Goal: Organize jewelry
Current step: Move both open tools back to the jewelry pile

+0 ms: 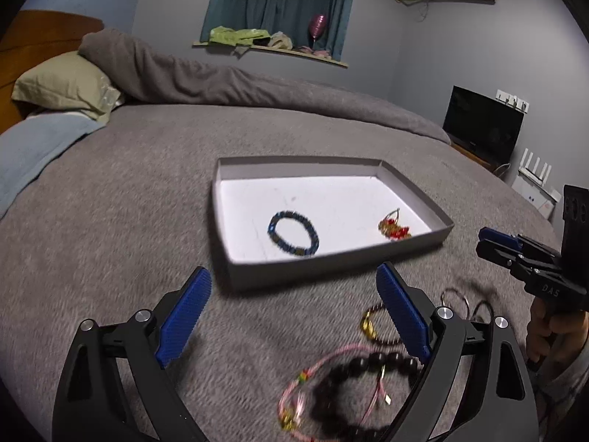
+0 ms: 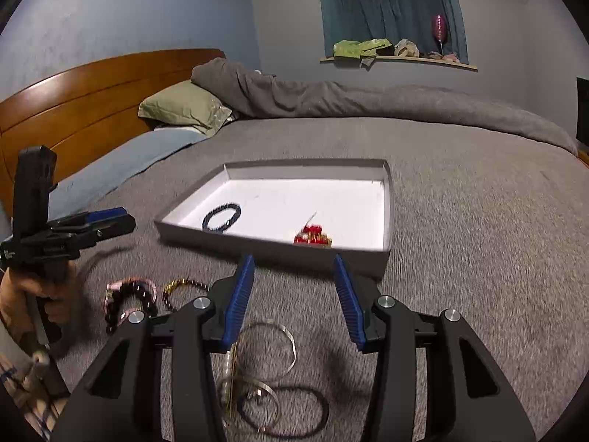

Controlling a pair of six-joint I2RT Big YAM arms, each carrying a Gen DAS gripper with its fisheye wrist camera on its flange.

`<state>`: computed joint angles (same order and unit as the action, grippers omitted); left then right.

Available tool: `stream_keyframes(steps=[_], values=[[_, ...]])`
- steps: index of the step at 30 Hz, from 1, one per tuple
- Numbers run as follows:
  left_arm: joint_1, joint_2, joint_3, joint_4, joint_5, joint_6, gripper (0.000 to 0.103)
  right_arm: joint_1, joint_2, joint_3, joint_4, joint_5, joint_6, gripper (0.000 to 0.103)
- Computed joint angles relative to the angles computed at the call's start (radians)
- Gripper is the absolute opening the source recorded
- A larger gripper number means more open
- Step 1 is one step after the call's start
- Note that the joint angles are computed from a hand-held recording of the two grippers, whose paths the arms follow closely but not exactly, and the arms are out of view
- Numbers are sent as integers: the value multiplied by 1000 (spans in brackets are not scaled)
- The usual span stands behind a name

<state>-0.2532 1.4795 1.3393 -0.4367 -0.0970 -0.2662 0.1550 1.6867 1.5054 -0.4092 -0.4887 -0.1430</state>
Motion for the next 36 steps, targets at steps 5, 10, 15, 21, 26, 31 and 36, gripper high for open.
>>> stream_keyframes(steps=[5, 10, 15, 21, 26, 31, 36], values=[[-6, -43, -61, 7, -6, -8, 91, -4, -19, -37, -7, 5, -21, 46], [-12, -89, -128, 15, -7, -8, 91, -14, -35, -72, -7, 15, -26, 46], [-14, -113, -170, 14, -9, 16, 91, -32, -49, -100, -1, 20, -32, 46], [-20, -129, -194, 26, 11, 22, 91, -43, -56, -114, -5, 15, -41, 46], [-49, -109, -181, 7, 23, 70, 90, -44, -71, -139, -4, 7, -63, 46], [-76, -95, -172, 6, 2, 104, 88, -46, -81, -154, -2, 6, -78, 46], [-74, -100, -175, 25, 32, 113, 60, -47, -78, -149, -6, 5, -77, 46]])
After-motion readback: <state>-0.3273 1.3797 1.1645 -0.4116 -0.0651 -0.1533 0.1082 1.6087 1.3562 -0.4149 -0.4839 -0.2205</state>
